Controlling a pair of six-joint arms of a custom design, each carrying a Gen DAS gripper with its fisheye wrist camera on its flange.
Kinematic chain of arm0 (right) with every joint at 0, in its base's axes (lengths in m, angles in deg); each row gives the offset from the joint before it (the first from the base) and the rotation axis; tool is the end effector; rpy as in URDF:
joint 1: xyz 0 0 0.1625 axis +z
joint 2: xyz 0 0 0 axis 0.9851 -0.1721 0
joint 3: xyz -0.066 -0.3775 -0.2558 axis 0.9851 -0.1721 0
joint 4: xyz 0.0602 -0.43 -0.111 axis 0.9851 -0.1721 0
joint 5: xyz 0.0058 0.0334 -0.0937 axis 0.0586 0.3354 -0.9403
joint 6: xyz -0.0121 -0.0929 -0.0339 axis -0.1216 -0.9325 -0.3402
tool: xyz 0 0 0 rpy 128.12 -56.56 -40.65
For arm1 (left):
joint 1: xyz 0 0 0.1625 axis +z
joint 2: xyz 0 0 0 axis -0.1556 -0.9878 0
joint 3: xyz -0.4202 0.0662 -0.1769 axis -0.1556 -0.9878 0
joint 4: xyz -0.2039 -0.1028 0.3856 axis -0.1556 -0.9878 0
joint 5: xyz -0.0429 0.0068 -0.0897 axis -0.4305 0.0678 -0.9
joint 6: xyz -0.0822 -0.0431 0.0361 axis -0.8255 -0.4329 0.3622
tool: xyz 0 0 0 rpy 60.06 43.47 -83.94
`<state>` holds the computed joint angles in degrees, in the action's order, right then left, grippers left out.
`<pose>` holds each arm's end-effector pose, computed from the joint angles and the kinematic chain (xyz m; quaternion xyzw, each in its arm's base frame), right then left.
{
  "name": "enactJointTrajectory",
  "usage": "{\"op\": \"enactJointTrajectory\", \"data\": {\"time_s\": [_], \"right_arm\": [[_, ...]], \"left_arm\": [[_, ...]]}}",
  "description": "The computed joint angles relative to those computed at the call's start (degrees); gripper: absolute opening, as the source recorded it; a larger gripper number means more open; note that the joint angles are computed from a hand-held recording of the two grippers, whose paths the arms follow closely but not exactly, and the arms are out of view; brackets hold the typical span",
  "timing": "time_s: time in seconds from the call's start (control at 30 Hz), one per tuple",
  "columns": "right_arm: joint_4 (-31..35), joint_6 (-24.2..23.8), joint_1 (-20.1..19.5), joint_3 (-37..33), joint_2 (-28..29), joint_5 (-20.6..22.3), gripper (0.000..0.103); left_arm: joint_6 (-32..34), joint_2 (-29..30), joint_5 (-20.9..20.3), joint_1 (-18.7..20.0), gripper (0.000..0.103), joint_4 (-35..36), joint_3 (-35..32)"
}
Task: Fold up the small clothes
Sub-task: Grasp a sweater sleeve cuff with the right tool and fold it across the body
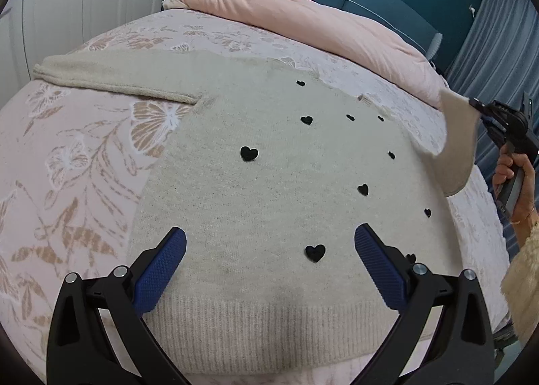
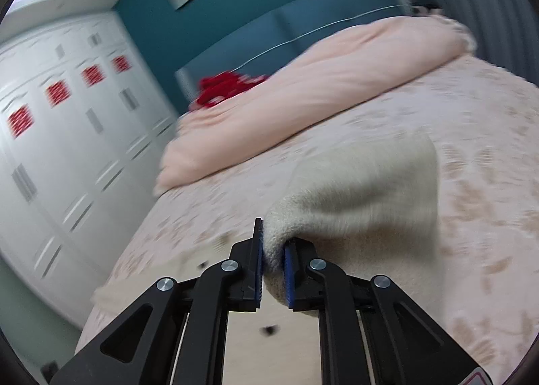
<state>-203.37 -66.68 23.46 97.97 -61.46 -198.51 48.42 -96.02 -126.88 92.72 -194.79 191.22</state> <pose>0.2839 -0.7609 0.0747 0.0540 -0.8671 0.4795 0.1235 0.0964 -0.6485 0.3657 0.1303 0.9314 -0.2854 0.1847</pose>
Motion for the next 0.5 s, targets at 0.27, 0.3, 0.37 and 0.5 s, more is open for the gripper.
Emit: {"op": "enactJointTrajectory", "data": {"time_s": [0.27, 0.3, 0.37, 0.5], "right_arm": [[16.1, 5.5, 1.7, -8.4, 12.2, -0.9, 0.034], [13.6, 7.6, 1.1, -5.2, 11.0, -0.8, 0.034], [8.5, 10.8, 0.1, 0.8, 8.5, -1.4, 0.04], [1.1, 16.1, -1.8, 8.6, 4.5, -5.1, 0.053]], "left_arm": [[-3.7, 4.9, -9.6, 0.0, 0.098, 7.9, -9.9], [-3.8, 6.7, -11.2, 0.1, 0.098, 9.8, -12.6], [-6.2, 11.3, -13.4, 0.4, 0.098, 14.2, -19.1], [-13.5, 21.7, -13.2, 1.2, 0.098, 20.7, -32.1]]}}
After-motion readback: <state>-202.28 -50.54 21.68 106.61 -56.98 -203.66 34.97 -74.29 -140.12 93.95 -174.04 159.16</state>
